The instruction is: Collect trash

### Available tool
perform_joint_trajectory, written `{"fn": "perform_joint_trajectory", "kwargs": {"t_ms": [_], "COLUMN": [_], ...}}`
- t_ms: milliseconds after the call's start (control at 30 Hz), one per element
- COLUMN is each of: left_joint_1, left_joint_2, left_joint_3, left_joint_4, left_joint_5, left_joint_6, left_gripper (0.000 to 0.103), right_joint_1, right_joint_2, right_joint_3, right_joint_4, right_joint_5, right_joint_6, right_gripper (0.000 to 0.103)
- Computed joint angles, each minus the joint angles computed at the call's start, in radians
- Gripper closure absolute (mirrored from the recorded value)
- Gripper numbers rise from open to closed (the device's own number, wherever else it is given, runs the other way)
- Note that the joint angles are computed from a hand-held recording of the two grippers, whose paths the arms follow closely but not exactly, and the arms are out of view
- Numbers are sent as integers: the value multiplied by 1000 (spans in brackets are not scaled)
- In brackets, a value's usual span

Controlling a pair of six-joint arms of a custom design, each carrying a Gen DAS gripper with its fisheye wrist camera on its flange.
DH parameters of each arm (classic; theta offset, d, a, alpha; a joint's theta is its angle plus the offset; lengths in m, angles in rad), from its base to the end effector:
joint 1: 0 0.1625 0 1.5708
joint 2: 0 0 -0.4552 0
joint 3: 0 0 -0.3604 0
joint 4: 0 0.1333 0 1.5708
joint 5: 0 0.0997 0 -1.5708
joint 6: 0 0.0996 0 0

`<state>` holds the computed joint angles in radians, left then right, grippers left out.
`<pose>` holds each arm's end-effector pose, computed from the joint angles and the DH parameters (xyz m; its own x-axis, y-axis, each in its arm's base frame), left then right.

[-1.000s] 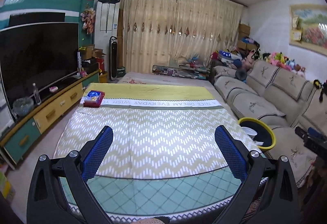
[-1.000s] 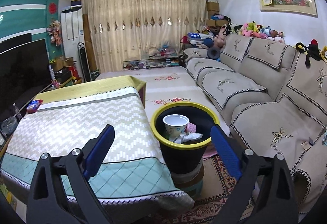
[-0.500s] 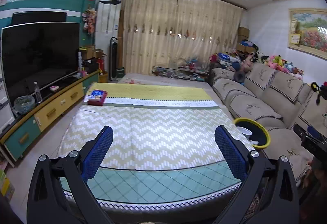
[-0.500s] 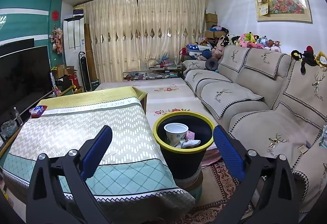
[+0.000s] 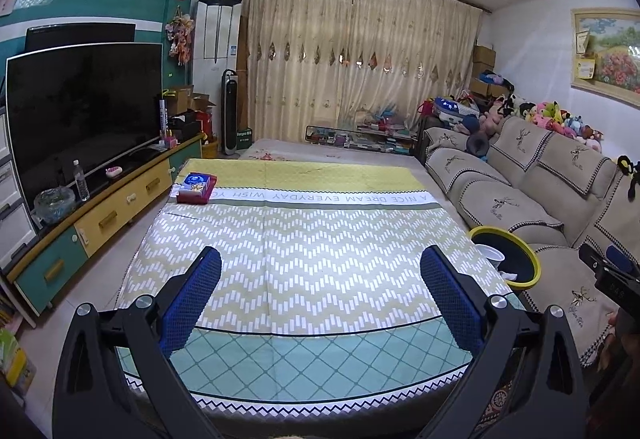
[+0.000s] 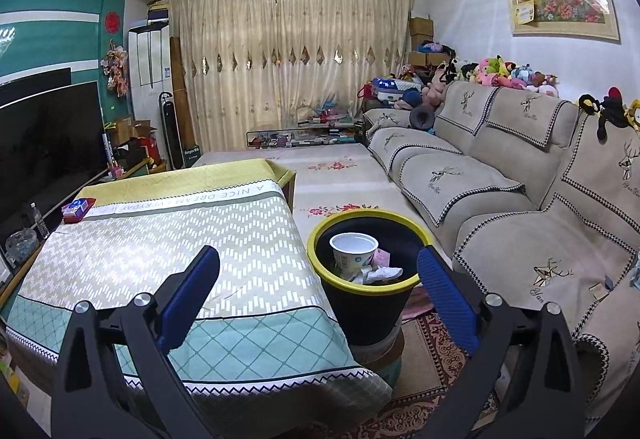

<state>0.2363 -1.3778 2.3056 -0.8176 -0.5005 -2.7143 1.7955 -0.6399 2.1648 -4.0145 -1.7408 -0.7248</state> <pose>-0.1865 -0.2719 0.2270 -0.6250 -0.5997 -0.4997 0.4021 0.3014 -0.8646 0.2294 -0.4812 0.0940 -0.6521 -0.4584 0.6038 -0.7581 0.3842 -0.5270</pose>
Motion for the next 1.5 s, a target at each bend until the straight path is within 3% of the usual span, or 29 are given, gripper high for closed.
{"fn": "perform_joint_trajectory", "kwargs": {"t_ms": [1500], "left_joint_1": [35], "left_joint_2": [-2], "left_joint_3": [10], "left_joint_4": [-67], "left_joint_5": [32], "left_joint_6": [57], "left_gripper": [5], "right_joint_1": [-11], "right_joint_2": [17], "right_joint_3": [-8], "right_joint_4": [12], "right_joint_5": [5], "right_joint_6": [0], "right_gripper": [9]}}
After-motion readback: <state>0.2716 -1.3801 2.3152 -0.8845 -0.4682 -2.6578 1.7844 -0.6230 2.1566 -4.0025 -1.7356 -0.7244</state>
